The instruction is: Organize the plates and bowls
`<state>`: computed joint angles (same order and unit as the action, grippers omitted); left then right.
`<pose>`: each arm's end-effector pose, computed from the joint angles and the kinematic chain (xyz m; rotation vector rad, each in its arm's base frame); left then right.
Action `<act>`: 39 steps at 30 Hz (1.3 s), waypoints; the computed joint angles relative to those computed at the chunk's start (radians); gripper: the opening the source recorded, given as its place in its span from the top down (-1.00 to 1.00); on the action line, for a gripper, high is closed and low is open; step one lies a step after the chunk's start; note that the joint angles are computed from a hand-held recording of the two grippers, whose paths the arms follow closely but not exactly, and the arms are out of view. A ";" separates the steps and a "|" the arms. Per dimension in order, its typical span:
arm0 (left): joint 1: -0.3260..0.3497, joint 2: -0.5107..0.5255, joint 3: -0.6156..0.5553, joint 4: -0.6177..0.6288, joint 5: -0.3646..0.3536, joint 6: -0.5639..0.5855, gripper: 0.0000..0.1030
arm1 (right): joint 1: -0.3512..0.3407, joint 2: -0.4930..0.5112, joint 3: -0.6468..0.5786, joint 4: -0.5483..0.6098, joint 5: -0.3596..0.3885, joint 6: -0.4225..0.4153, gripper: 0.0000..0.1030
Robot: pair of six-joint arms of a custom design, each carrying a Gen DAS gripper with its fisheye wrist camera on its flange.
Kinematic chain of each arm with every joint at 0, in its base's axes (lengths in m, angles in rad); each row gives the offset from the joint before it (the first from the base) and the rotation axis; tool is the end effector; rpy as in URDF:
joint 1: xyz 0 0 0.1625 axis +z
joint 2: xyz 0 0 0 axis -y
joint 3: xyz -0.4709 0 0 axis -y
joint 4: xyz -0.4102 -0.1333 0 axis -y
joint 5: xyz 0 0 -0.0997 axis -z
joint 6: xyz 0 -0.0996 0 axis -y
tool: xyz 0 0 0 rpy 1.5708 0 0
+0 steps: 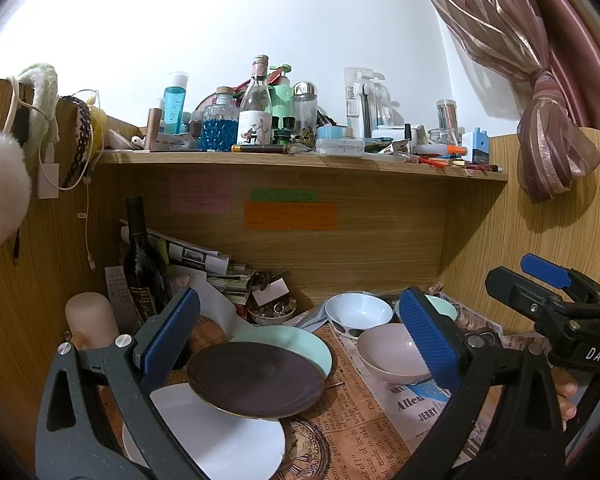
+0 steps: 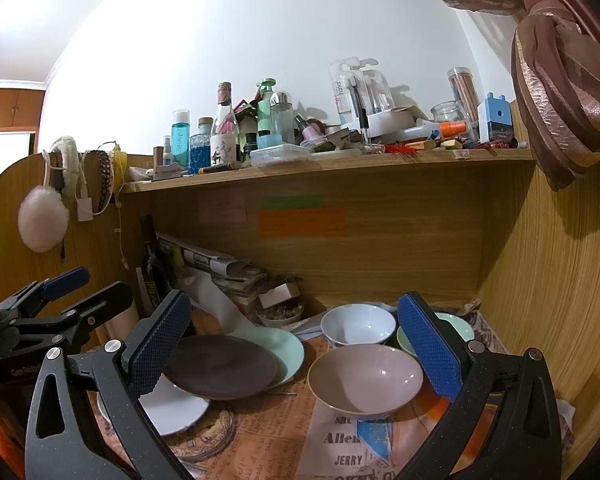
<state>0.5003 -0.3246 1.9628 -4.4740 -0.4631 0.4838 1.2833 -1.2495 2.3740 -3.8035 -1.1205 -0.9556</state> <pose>-0.3242 -0.4307 -0.0149 0.7023 1.9146 -1.6354 0.0417 -0.4821 0.2885 1.1031 -2.1459 1.5204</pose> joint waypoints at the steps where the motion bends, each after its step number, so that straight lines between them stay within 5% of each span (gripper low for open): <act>1: 0.000 0.001 -0.001 -0.001 0.002 0.002 -0.97 | 0.000 0.001 0.000 0.000 0.000 0.000 -1.00; 27: 0.021 0.004 -0.013 0.041 -0.009 -0.027 -0.98 | 0.023 0.023 -0.015 0.004 -0.033 0.011 -1.00; 39: 0.110 -0.031 0.007 0.187 -0.022 -0.146 -0.98 | 0.053 0.110 -0.083 0.069 -0.115 -0.006 -1.00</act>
